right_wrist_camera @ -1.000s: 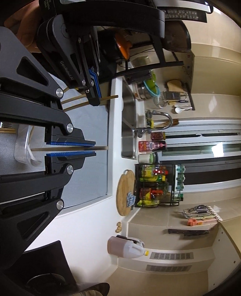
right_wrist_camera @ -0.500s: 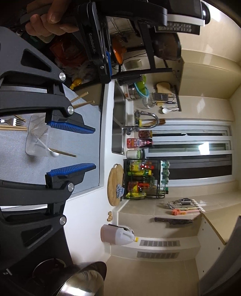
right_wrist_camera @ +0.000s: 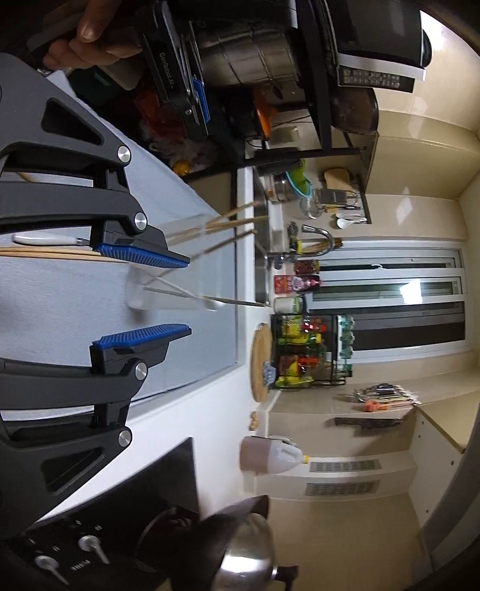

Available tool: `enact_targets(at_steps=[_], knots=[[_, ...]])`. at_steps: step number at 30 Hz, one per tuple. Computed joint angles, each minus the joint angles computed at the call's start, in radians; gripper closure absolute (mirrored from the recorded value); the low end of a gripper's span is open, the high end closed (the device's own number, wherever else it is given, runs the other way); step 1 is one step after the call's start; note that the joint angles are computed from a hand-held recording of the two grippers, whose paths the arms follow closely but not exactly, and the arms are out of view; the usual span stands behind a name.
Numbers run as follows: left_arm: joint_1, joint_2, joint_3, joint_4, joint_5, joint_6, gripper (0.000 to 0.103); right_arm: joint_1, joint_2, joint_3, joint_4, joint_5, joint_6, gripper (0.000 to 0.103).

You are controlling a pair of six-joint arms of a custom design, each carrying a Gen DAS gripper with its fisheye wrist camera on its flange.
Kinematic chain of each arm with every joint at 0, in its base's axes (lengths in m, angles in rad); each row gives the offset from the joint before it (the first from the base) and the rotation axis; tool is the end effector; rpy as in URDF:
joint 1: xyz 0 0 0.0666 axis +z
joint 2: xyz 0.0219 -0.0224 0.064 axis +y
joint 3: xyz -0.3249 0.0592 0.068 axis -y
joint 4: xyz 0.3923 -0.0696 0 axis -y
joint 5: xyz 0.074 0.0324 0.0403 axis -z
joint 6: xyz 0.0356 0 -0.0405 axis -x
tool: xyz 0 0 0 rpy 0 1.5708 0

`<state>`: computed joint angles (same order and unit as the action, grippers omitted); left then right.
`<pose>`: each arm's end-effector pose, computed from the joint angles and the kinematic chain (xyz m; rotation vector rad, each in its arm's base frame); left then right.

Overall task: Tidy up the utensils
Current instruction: 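Move both tools back down to the remaining chopsticks beside the fork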

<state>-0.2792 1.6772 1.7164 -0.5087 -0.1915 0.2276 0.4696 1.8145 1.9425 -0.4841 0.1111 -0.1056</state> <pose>0.5911 -0.1628 0.4123 -0.0673 2.0321 -0.1237 0.5886 0.2938 0.4412 -0.2764 1.9147 0.2780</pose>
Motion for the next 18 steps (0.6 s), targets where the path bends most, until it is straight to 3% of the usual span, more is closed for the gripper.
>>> enact_targets(at_steps=[3, 7, 14, 18], knots=[[-0.027, -0.029, -0.097, 0.05, -0.049, 0.003, 0.068, 0.01, -0.033, -0.1, 0.041, -0.011, -0.004, 0.072], [-0.04, -0.039, -0.181, 0.054, -0.043, 0.056, 0.068, 0.026, -0.026, -0.177, 0.031, -0.013, -0.017, 0.073], [-0.042, -0.046, -0.296, 0.052, -0.035, 0.129, 0.068, 0.024, 0.043, -0.173, -0.051, -0.073, -0.031, 0.08], [-0.036, -0.034, -0.296, 0.054, -0.019, 0.113, 0.068, 0.023, 0.086, -0.132, -0.1, -0.113, -0.052, 0.082]])
